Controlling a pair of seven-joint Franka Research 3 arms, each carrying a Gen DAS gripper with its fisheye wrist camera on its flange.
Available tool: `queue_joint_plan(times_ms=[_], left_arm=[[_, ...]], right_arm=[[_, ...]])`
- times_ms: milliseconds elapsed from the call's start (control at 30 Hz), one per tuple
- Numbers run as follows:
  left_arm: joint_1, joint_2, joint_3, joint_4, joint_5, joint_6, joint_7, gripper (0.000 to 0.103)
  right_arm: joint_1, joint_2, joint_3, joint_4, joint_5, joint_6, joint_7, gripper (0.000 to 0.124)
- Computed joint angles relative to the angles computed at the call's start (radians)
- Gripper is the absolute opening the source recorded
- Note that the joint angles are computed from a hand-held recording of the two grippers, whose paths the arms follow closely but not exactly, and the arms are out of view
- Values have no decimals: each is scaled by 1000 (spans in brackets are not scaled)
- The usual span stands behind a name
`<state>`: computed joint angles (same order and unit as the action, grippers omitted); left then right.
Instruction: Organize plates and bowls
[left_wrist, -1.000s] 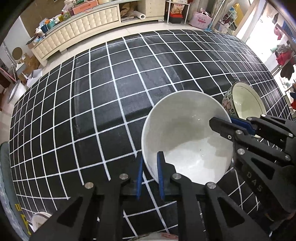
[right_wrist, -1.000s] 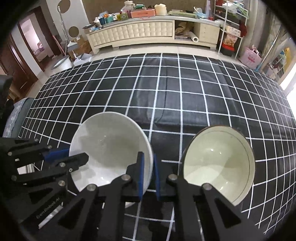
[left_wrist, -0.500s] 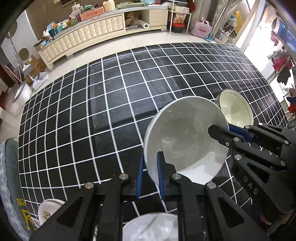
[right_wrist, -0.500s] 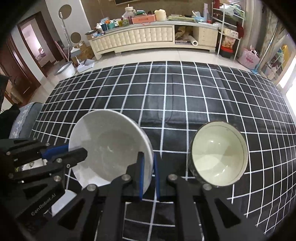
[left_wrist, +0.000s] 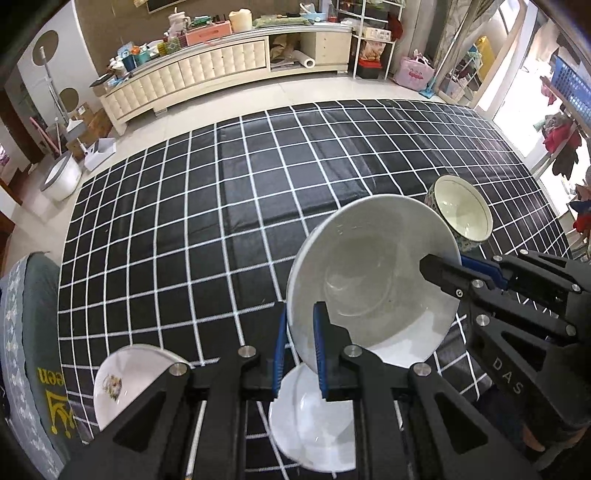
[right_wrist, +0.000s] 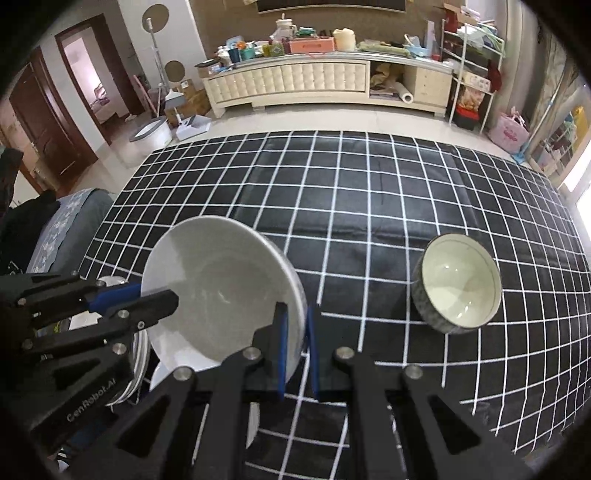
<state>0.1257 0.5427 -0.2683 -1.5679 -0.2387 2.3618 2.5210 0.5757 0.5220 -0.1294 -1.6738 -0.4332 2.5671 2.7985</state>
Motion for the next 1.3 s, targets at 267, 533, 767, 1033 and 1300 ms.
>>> queue_joint_plan(times_ms=[267,533,767,1033,1300], left_arm=[[47,-55,14,-82,-38,12,44,12],[64,-83,33,-137,-48,20,53,12],[73,-103,41,-186,-51,28,69,12],[71,-113,52,-225,-37,27,66,12],[53,-110,61,-228,-1,22,47,12]], right_arm=[[27,28,16,44,6,-28,-4,13],[51,45,32,43,55,-22,12,13],[55,47,49,15,114,-10,14,13],[65,42,50,2,142,-11,23,13],[37,42,71,-19,204,14,-15,13]])
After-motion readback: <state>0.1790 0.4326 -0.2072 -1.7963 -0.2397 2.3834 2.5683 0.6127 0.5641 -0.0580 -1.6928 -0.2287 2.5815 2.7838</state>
